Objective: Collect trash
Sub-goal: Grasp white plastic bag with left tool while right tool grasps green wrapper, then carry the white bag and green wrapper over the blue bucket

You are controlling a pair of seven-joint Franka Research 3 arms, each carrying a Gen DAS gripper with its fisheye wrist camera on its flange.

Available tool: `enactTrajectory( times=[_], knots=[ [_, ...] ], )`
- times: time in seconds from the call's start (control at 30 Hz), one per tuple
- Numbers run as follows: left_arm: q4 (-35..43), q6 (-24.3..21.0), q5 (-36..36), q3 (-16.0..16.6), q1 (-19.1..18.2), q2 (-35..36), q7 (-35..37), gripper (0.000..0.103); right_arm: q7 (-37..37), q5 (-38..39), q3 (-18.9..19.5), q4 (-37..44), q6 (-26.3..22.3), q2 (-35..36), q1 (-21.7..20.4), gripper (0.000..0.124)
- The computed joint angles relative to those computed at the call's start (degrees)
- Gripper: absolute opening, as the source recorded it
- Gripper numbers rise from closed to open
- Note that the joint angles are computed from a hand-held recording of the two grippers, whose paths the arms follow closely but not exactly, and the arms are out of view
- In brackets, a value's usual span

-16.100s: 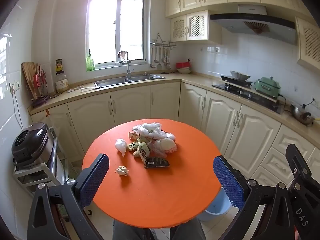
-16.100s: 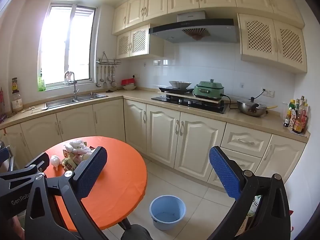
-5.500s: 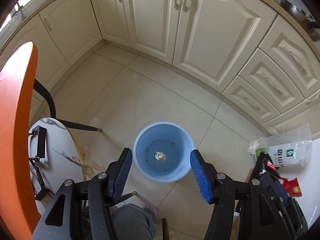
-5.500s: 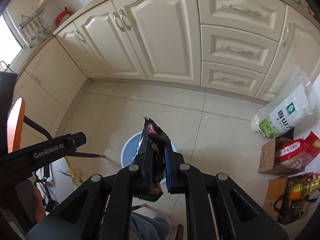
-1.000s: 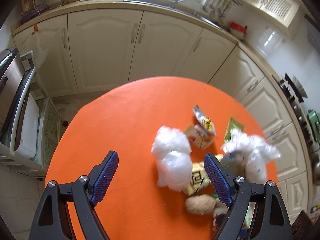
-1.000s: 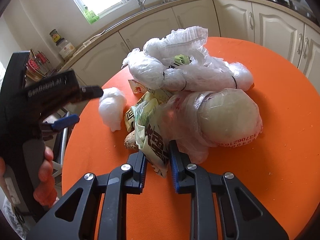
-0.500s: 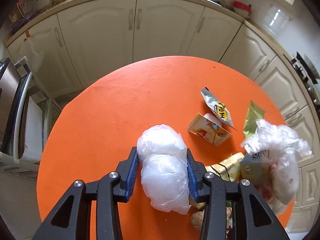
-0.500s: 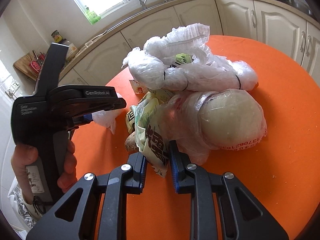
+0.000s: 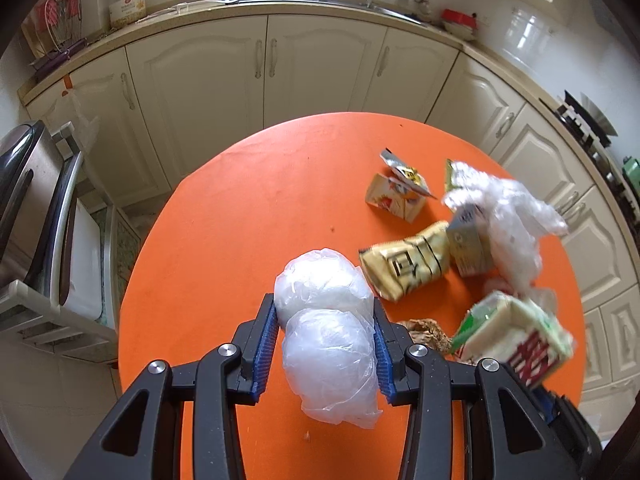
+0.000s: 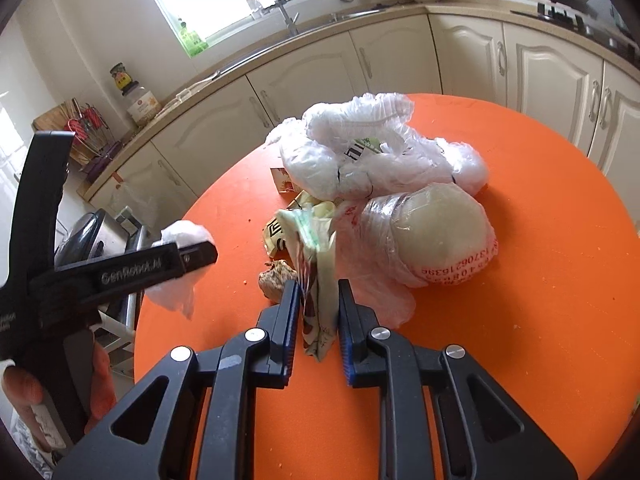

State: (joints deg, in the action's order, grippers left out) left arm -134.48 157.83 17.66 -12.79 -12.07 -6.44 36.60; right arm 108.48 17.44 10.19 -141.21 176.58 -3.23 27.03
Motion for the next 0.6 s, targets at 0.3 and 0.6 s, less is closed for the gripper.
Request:
enactTrajectory(
  times=[0.3,0.6],
  knots=[
    [-6.66,-0.3,2.65,-3.07,-1.31,-9.92,-5.12,0.039,8.37,-7.36,4.84,-6.22,2.31,-8.59,-4.03,0.016],
    [-12.19,-0.75,4.54,-5.37,-3.67,-17.13,-11.25,0.039,9.52,-5.75,4.9,-12.16,2.19,-16.41,-3.5,0.016]
  ],
)
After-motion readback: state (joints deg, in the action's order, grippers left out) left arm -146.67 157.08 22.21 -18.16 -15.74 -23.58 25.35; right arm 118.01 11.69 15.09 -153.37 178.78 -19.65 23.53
